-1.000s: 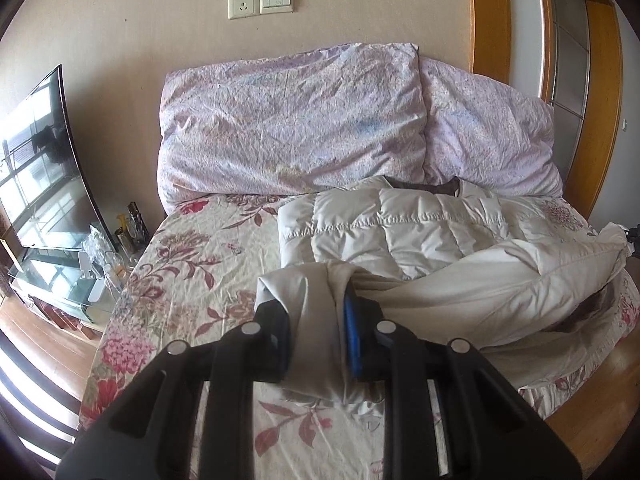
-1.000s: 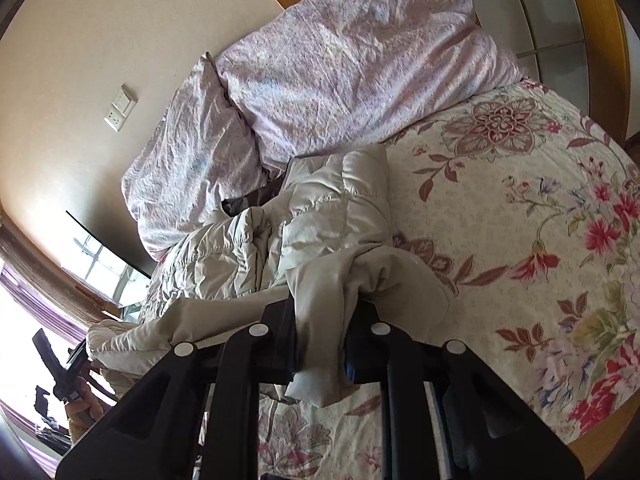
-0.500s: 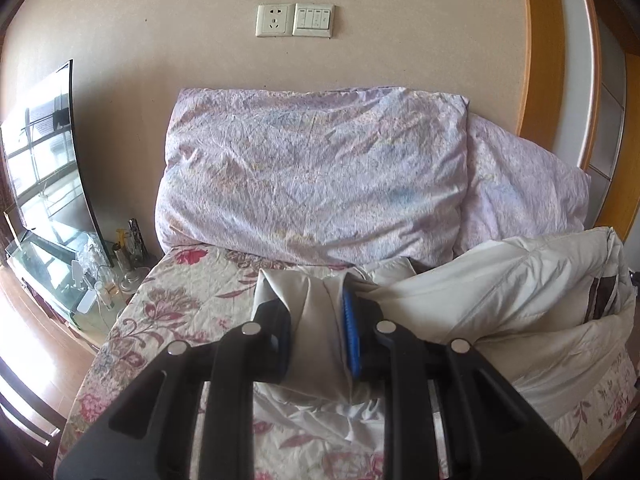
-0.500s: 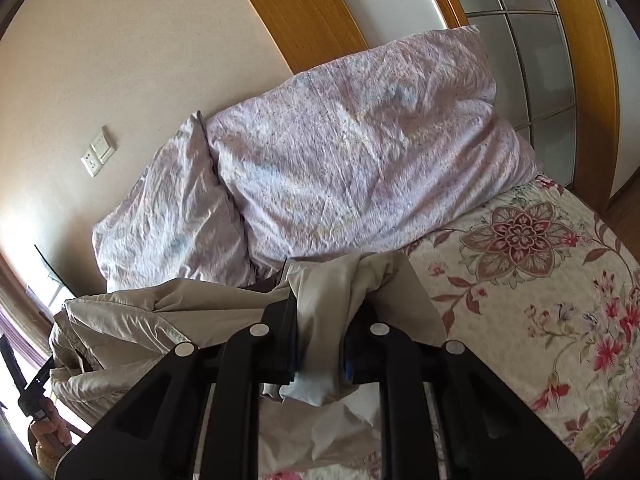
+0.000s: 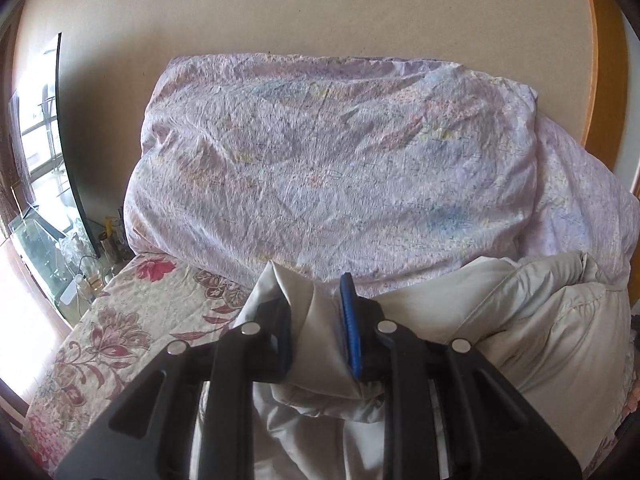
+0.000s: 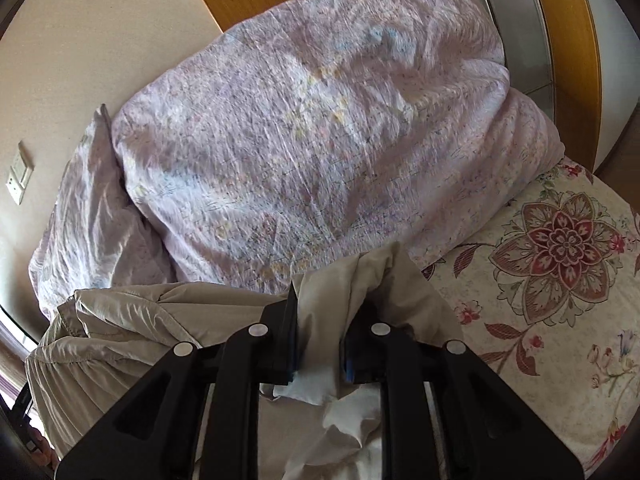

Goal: Fold large clothes
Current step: 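Lift the hem and fold it toward the collar with both grippers, then press the folded jacket flat with both grippers near the collar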

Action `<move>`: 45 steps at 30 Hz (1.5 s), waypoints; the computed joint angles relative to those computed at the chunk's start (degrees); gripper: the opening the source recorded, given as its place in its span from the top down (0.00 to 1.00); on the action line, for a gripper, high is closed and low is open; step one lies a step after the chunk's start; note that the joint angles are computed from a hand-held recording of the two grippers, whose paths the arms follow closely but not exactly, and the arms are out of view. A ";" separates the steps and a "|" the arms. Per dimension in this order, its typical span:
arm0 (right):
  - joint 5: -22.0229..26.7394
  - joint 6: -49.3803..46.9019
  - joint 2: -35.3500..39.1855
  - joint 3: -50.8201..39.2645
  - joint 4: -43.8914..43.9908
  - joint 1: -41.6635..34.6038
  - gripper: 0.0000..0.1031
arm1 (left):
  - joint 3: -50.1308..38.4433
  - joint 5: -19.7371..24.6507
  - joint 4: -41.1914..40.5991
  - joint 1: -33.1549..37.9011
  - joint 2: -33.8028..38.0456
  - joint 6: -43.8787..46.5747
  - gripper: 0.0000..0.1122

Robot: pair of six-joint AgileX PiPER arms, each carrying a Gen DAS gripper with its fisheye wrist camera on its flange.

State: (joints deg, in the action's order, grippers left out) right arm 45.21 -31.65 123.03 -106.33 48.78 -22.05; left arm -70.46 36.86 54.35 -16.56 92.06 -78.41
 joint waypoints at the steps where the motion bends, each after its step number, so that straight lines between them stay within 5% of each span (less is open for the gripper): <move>1: -0.88 1.52 1.00 -0.77 -0.87 0.64 0.80 | -0.77 -0.78 0.32 0.71 1.67 -1.16 0.78; 4: -0.51 5.62 4.74 -4.56 -2.14 1.47 0.65 | -2.78 -3.07 0.12 2.54 6.27 -4.51 0.72; 8: 1.50 3.04 5.13 -4.38 4.45 -0.32 0.45 | -2.32 -2.67 5.09 2.04 7.62 -11.26 0.21; 9: 0.94 1.02 3.96 -2.75 6.75 -0.92 0.36 | -1.27 -1.87 8.52 1.20 6.74 -14.09 0.15; 12: -3.00 -8.79 -1.92 4.61 14.24 -2.51 0.32 | 0.15 1.32 11.51 -1.40 3.57 -13.69 0.12; 14: -1.15 -12.12 -4.54 6.40 13.94 -2.88 0.32 | 1.16 4.40 12.22 -4.17 1.24 -12.33 0.11; 19: 1.00 -18.94 -10.98 14.67 5.92 1.63 0.33 | 5.09 7.45 12.43 -11.28 -2.60 -10.81 0.10; 23: -6.11 -20.92 -13.78 21.33 -1.02 6.81 0.33 | 4.77 7.43 8.68 -13.97 -0.04 -8.07 0.10; 29: -16.53 -8.78 -9.74 19.53 -18.76 11.84 0.33 | -3.76 12.23 8.08 -12.95 10.84 -4.70 0.10; 45: -10.63 14.28 5.63 0.87 -38.32 15.68 0.24 | -18.41 7.87 -2.67 -3.69 25.73 2.04 0.10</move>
